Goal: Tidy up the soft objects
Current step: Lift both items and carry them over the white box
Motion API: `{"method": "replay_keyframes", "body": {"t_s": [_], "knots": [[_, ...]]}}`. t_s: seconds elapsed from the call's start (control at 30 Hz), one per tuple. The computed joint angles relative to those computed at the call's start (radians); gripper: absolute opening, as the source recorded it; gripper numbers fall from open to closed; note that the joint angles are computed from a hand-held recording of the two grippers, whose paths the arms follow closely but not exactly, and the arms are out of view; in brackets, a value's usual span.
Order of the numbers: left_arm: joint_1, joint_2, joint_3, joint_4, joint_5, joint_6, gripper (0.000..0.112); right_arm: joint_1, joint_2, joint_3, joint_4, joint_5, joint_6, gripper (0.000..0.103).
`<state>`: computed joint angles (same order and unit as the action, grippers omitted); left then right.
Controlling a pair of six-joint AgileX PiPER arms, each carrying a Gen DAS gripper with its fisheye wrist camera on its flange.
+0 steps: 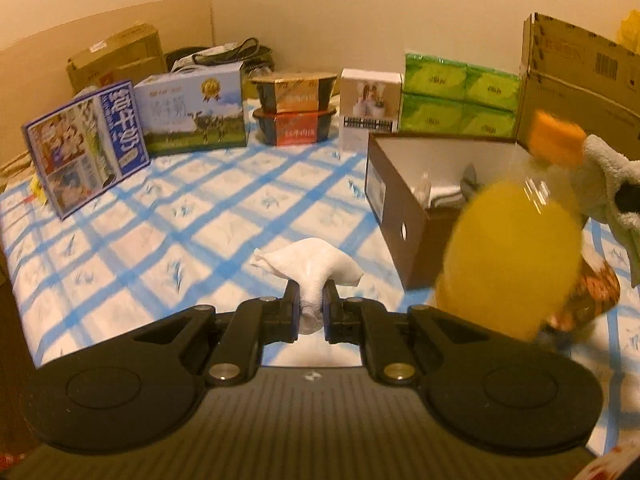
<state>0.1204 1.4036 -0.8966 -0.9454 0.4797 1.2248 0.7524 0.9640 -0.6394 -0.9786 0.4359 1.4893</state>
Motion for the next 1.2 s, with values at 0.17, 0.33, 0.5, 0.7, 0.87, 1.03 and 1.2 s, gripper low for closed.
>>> {"method": "replay_keyframes", "body": {"t_s": [0.17,0.33,0.5,0.7,0.87,1.03,1.2], "knots": [[-0.047,0.127,-0.173,0.036,0.027,-0.067,0.01,-0.218,0.089,-0.068,0.193,-0.18,-0.255,0.032],[-0.107,0.261,-0.366,0.088,0.071,-0.146,0.01,-0.331,0.209,-0.164,0.353,-0.259,-0.46,0.032],[-0.169,0.386,-0.552,0.127,0.126,-0.223,0.01,-0.408,0.345,-0.27,0.584,-0.316,-0.703,0.032],[-0.243,0.529,-0.768,0.173,0.19,-0.295,0.01,-0.464,0.482,-0.369,0.659,-0.347,-0.777,0.032],[-0.3,0.649,-0.931,0.228,0.245,-0.344,0.011,-0.501,0.552,-0.414,0.581,-0.353,-0.685,0.032],[-0.338,0.773,-1.09,0.267,0.311,-0.37,0.011,-0.535,0.593,-0.422,0.549,-0.358,-0.648,0.032],[-0.359,0.858,-1.201,0.289,0.346,-0.389,0.015,-0.57,0.624,-0.422,0.526,-0.375,-0.629,0.032]]}}
